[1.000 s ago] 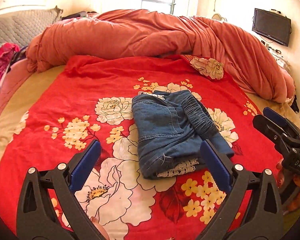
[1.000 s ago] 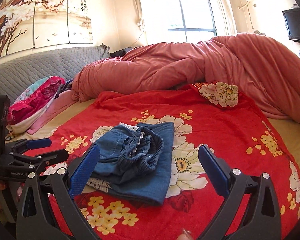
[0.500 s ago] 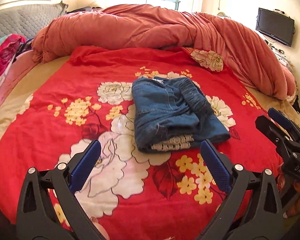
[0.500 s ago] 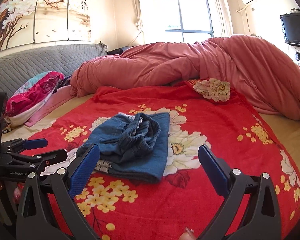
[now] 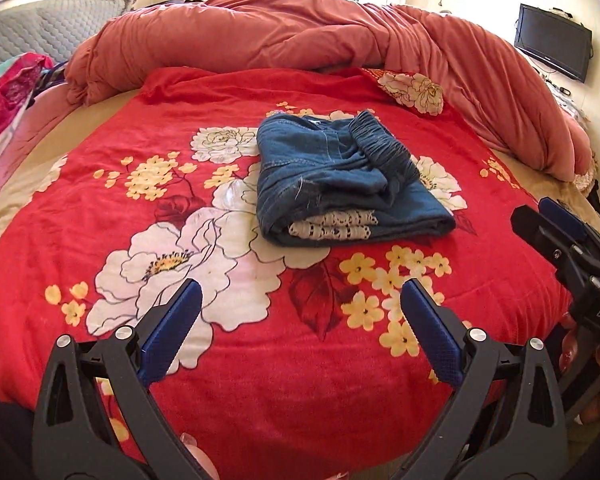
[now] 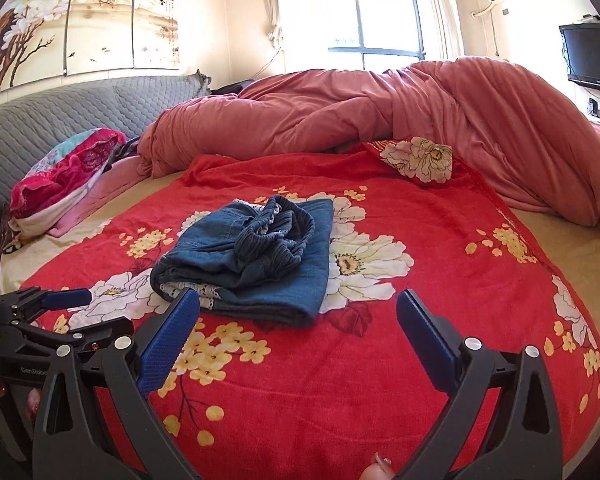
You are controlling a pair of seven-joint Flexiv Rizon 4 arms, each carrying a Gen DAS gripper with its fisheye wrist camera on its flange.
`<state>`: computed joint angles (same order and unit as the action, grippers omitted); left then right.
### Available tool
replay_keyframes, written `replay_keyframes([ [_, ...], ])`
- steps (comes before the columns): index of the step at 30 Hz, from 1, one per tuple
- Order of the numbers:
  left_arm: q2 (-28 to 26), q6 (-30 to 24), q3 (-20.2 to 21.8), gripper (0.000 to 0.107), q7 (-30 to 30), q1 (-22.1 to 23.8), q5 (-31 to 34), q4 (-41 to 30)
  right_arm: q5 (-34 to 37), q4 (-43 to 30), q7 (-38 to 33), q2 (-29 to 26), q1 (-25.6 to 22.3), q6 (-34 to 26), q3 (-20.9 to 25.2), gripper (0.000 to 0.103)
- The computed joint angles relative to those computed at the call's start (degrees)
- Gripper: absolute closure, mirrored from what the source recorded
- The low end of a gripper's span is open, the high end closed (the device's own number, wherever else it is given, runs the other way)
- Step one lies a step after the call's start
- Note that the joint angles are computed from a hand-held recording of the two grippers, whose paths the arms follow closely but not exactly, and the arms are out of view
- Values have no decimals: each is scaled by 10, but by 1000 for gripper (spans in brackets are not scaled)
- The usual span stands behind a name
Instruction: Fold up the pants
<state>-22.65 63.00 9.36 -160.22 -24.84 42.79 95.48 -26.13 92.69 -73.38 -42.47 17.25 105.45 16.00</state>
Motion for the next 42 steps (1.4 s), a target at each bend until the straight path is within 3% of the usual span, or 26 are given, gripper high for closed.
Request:
replay_keyframes([
  [5,3,11,-4,13,-5,3,-11,18,11,18,0,11,10,9,-17,5],
  [11,6,21,-1,13,-8,9,-20,29,13,21,1,14,11,-32,-16,5],
  [22,-5,53,4,13,14,19,-63,41,35,-2,-36,-8,-10,-78,29,5],
  [42,-7,55,16,13,30,9,-78,38,59,-4,-45,-8,-2,-64,22,5],
])
